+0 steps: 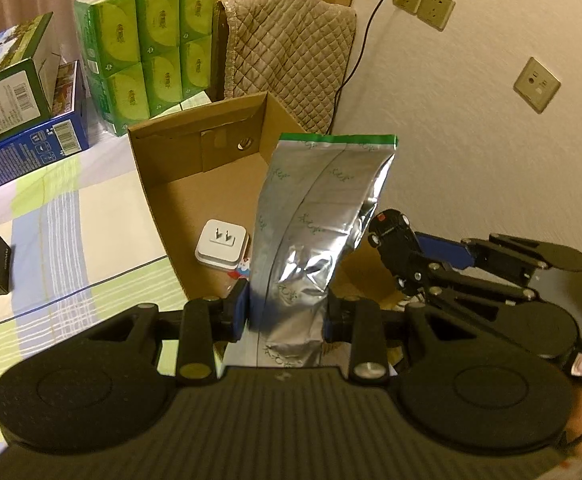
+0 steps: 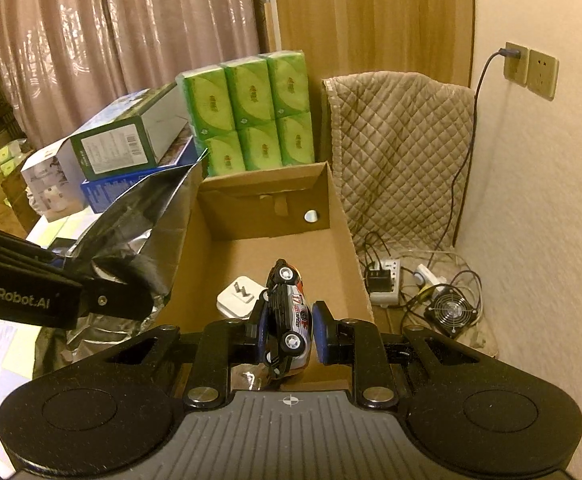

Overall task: Organize objects
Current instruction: 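Lower the foil bag and toy car into the cardboard box with both tools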

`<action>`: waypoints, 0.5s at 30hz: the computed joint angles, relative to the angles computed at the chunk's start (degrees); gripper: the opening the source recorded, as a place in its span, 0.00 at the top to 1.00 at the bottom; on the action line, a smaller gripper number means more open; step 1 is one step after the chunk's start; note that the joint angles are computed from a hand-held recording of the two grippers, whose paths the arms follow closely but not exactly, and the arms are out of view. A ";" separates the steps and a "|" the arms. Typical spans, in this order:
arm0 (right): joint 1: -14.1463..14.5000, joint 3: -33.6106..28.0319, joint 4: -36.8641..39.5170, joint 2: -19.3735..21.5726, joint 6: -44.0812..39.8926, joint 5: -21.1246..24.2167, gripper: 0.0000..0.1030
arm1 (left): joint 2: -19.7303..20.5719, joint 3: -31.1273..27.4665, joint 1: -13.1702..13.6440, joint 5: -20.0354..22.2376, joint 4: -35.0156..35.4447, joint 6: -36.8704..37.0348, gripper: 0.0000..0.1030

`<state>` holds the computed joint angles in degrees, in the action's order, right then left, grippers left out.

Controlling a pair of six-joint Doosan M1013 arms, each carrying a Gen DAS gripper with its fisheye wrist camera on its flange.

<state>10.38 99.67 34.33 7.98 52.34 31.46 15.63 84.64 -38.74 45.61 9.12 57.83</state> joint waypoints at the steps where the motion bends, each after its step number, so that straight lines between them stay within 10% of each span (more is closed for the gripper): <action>1: -0.03 -0.21 -0.09 0.25 0.05 0.08 0.81 | 0.26 -0.18 0.09 -0.02 -0.11 -0.03 0.72; 15: -0.11 -2.01 -1.93 2.58 1.73 0.42 0.81 | 3.13 -1.97 1.67 -1.57 -3.49 -0.68 0.72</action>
